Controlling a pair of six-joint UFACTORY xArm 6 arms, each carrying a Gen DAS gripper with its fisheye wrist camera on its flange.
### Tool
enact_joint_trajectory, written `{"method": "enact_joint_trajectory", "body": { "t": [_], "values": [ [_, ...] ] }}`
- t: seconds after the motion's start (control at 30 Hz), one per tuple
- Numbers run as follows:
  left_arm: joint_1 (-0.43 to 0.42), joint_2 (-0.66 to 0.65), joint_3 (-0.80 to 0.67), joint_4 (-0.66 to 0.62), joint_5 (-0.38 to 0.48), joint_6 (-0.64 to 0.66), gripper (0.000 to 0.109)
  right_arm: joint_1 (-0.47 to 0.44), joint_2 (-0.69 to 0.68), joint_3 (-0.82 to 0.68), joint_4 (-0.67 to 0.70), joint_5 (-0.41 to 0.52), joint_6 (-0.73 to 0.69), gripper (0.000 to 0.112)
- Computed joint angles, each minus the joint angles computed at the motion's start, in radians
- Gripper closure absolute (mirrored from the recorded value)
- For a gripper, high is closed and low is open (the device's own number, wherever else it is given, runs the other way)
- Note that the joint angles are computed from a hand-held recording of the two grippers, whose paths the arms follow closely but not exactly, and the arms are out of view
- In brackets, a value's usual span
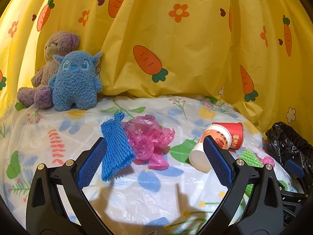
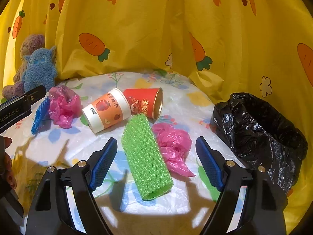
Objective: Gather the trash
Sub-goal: 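Grasp the green foam net with the right tool while the left tool grasps the white cup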
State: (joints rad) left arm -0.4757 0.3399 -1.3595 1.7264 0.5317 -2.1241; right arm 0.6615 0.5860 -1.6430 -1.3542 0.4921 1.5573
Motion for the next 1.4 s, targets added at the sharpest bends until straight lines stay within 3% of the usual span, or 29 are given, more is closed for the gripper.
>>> {"method": "enact_joint_trajectory", "body": {
  "t": [0.4,0.57,0.63,0.73,0.87,0.97,1.07,1.2,1.33,1.4],
  "values": [
    [0.001,0.001,0.000,0.016,-0.017,-0.020,0.011,-0.013,0.117,-0.152,0.260,0.006,-0.284,0.043],
    [-0.001,0.006,-0.016,-0.014,-0.037,0.036,0.011,-0.012,0.144,-0.187,0.315,0.003,-0.369,0.065],
    [0.001,0.003,-0.018,-0.015,-0.052,0.048,0.011,-0.016,0.153,-0.195,0.355,-0.012,-0.416,0.083],
    [0.003,-0.004,-0.020,-0.044,-0.079,0.081,0.011,-0.026,0.145,-0.177,0.365,-0.051,-0.416,0.093],
    [0.005,-0.023,-0.018,-0.049,-0.118,0.102,0.011,-0.038,0.105,-0.122,0.246,-0.102,-0.268,0.095],
    [-0.002,-0.023,-0.036,-0.010,-0.124,0.099,0.012,-0.054,0.054,-0.068,0.092,-0.146,-0.078,0.095],
    [-0.003,0.014,-0.090,-0.007,-0.140,0.125,0.012,-0.059,0.003,-0.028,-0.075,-0.145,0.109,0.095],
    [0.018,0.116,-0.211,0.037,-0.230,0.122,0.012,-0.063,-0.037,0.006,-0.173,-0.123,0.232,0.095],
    [0.043,0.248,-0.346,-0.117,-0.327,0.313,0.012,-0.069,-0.069,0.038,-0.227,-0.114,0.297,0.095],
    [0.052,0.308,-0.400,-0.259,-0.367,0.464,0.013,-0.072,-0.077,0.044,-0.237,-0.118,0.302,0.095]
  ]
}}
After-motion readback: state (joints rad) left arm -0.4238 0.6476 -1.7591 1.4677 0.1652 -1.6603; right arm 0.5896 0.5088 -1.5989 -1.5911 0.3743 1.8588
